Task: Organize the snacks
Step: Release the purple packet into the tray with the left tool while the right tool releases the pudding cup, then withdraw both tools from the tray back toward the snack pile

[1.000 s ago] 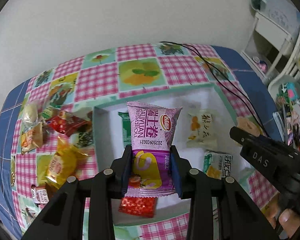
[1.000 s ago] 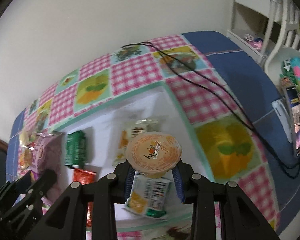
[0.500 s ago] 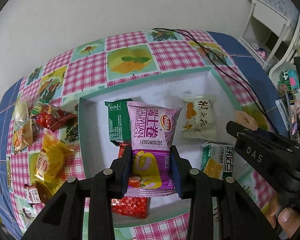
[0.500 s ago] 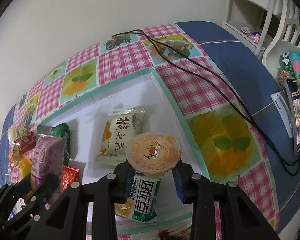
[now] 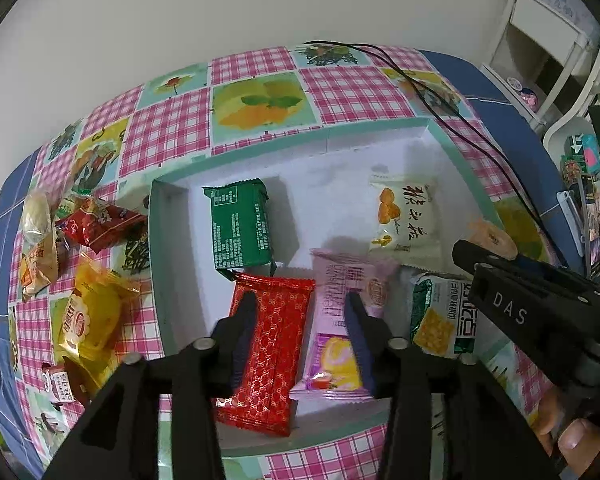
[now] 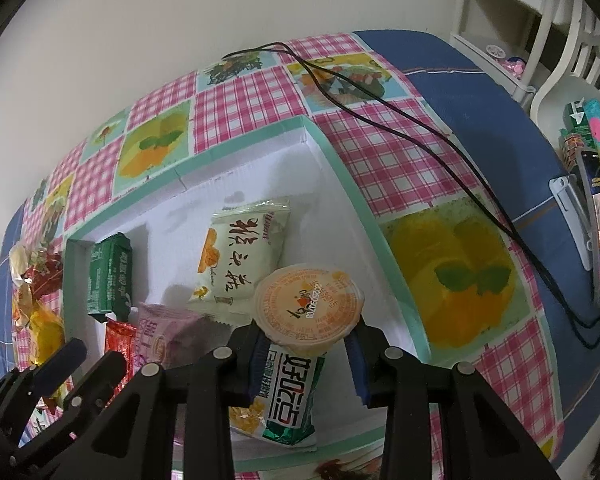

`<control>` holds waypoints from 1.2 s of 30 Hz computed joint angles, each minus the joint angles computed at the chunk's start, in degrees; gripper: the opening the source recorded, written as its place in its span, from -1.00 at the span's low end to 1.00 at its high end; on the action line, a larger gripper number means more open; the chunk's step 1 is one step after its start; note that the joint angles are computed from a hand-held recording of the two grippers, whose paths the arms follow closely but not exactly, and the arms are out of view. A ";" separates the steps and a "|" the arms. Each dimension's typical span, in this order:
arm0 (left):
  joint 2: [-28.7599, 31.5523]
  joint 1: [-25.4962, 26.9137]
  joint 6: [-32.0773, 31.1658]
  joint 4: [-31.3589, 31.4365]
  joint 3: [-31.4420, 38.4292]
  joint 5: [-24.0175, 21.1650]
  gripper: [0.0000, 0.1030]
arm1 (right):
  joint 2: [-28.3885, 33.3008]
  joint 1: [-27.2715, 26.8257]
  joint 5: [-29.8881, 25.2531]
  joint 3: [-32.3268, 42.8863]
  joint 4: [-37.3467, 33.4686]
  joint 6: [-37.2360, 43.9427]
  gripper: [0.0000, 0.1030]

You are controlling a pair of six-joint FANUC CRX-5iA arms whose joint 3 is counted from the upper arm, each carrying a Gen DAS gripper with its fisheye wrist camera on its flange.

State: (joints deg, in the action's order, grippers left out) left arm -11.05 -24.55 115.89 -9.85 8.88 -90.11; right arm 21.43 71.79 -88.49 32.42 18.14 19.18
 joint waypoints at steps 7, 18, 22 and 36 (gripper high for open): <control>-0.19 0.96 0.93 -0.24 -0.03 -0.98 0.26 | 0.82 0.03 -1.37 1.46 0.33 0.29 0.14; -0.87 1.14 6.31 -5.85 0.06 -4.36 0.74 | 1.76 0.34 -1.51 2.35 0.77 2.27 0.64; -2.07 2.50 7.90 -6.94 -1.04 -4.76 0.93 | 1.91 0.43 -1.47 2.48 0.85 3.01 0.83; -5.36 6.95 9.79 -6.89 -3.41 -4.97 0.94 | 5.42 3.19 -4.57 7.90 2.47 7.02 1.00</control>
State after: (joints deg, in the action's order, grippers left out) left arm -16.41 -17.60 125.67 -16.74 5.47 -95.08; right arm 26.86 74.98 -93.06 40.31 20.62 26.20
